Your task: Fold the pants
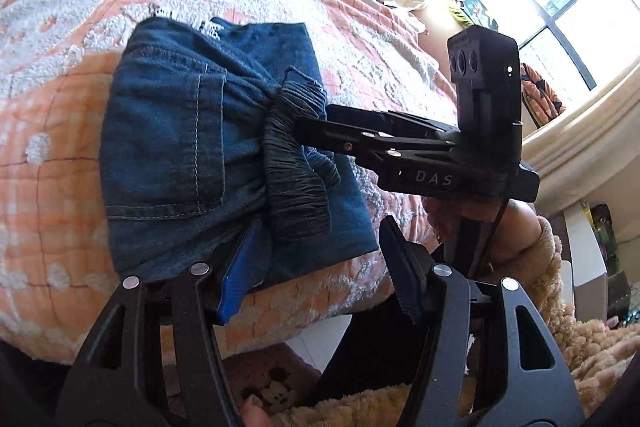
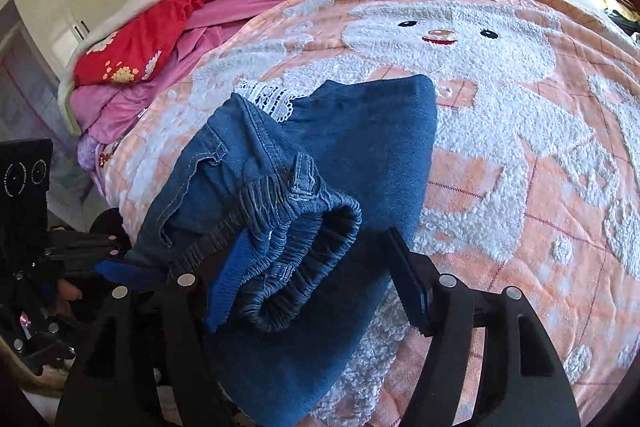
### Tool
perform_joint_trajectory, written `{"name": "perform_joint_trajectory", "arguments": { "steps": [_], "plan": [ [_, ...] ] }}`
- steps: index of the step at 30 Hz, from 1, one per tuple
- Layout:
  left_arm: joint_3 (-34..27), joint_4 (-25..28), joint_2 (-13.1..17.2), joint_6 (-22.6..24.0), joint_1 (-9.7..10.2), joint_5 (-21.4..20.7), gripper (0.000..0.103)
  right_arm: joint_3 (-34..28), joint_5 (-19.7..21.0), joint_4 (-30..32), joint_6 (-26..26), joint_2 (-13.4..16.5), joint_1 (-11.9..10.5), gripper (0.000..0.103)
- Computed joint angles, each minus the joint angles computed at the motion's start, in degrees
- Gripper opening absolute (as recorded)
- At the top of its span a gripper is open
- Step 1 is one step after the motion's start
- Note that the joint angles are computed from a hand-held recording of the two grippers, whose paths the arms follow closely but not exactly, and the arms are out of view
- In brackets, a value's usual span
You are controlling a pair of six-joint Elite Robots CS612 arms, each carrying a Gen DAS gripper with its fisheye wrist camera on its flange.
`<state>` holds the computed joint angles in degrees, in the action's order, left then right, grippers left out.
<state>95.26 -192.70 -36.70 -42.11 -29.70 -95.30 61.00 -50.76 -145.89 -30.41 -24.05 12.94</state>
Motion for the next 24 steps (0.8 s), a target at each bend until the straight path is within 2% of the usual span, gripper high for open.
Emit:
{"name": "perform_joint_trajectory", "arguments": {
  "steps": [5,10,12,24],
  "plan": [
    [1.2,0.2,-1.1,1.1,-0.48,2.3,0.058,1.9,0.5,-3.2,1.9,-1.2,-0.2,0.067],
    [1.7,0.2,-1.6,1.5,-0.82,3.4,0.058,3.9,0.9,-6.7,4.0,-2.5,-0.6,0.068],
    [2.0,0.1,-1.9,1.9,-0.97,4.0,0.059,4.6,0.9,-8.2,4.9,-3.0,-0.7,0.077],
    [4.3,-1.5,-3.9,3.4,-1.76,8.3,0.065,8.3,1.8,-15.1,7.5,-5.2,-1.2,0.077]
  ]
}}
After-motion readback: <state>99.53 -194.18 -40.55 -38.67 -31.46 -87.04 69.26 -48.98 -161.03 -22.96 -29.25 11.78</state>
